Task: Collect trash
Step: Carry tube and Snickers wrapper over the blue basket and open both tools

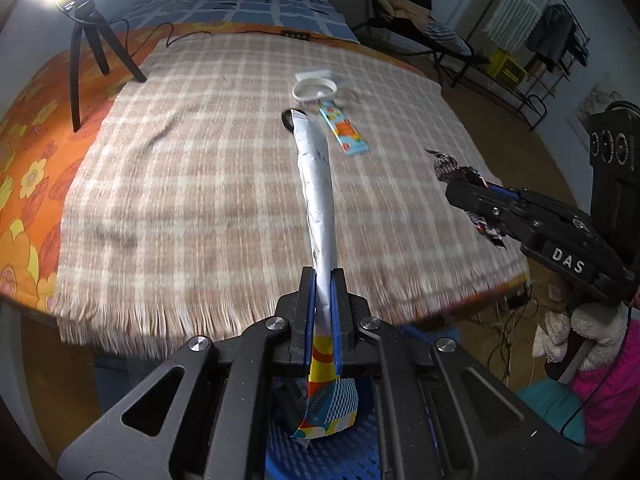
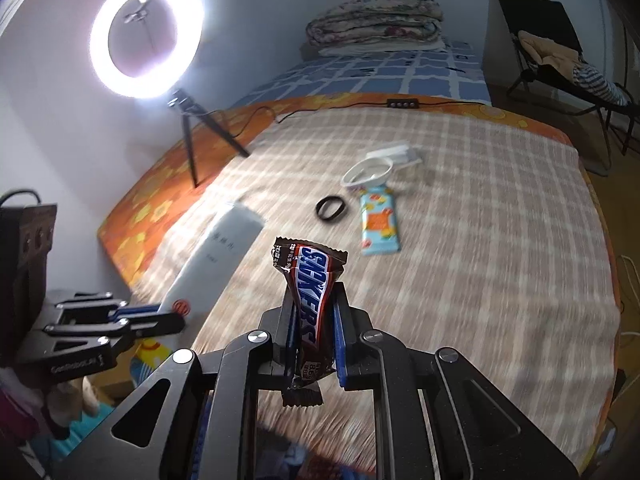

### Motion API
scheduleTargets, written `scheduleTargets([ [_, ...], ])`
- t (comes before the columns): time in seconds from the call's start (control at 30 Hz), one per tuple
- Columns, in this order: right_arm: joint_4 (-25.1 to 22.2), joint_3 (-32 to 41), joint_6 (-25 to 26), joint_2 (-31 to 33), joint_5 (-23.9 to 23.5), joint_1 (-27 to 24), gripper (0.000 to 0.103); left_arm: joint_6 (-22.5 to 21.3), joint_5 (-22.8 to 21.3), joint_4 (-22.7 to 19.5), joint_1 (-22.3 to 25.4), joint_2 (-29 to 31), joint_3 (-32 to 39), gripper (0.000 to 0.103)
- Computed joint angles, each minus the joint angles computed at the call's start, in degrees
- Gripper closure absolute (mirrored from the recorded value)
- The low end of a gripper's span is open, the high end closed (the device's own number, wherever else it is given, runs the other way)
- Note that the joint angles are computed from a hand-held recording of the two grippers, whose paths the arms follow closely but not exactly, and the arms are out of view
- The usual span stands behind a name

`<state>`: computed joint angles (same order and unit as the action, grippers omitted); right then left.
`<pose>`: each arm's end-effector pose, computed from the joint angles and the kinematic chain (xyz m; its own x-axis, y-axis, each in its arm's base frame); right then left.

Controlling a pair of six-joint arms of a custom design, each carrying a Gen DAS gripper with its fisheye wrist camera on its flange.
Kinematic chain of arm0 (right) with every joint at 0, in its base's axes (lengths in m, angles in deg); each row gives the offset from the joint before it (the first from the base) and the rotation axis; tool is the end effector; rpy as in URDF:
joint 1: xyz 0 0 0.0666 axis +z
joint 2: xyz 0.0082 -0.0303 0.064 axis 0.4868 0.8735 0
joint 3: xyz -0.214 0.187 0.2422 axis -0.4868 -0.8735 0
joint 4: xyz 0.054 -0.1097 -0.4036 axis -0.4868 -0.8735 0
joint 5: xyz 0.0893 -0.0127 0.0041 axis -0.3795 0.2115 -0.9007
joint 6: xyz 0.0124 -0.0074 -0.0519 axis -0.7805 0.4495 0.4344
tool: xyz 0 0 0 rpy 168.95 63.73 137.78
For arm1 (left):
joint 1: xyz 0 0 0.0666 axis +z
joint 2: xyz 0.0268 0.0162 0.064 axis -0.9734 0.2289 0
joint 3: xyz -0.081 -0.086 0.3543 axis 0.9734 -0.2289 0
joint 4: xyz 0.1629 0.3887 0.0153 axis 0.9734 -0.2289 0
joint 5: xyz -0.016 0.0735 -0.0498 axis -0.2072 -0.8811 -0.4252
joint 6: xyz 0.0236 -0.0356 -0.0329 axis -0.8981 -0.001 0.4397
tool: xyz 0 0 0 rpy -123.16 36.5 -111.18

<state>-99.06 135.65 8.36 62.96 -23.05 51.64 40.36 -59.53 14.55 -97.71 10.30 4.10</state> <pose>0.5419 0.2387 0.3797 -0.7025 -0.3367 -0.6270 -0.6022 0.7507 0.2716 0.4290 -0.1655 0.3763 -0.8617 -0.1585 -0.4820 -0.0259 0.9625 -0.2701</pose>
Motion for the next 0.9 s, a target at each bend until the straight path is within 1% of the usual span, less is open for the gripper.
scheduleTargets([
  [0.23, 1.5, -10.0, 1.5, -8.2, -0.4, 0.9, 0.09, 0.0, 1.0, -0.1, -2.6, -4.7, -5.8, 0.098],
  [0.4, 1.8, -17.4, 2.7, -13.9, -0.2, 1.7, 0.09, 1.4, 1.4, 0.5, -5.3, -7.6, -9.5, 0.098],
  [0.5, 1.7, -20.4, 3.3, -16.1, 0.2, 1.9, 0.09, 2.6, 2.0, 0.9, -6.6, -8.8, -11.1, 0.098],
  [0.63, 1.4, -23.4, 3.9, -18.2, 0.7, 2.2, 0.09, 3.5, 1.3, 1.0, -8.6, -10.1, -12.6, 0.098],
  [0.9, 1.6, -29.1, 4.5, -22.0, 2.1, 2.8, 0.09, 6.5, 3.0, 1.5, -11.0, -10.3, -15.6, 0.098],
])
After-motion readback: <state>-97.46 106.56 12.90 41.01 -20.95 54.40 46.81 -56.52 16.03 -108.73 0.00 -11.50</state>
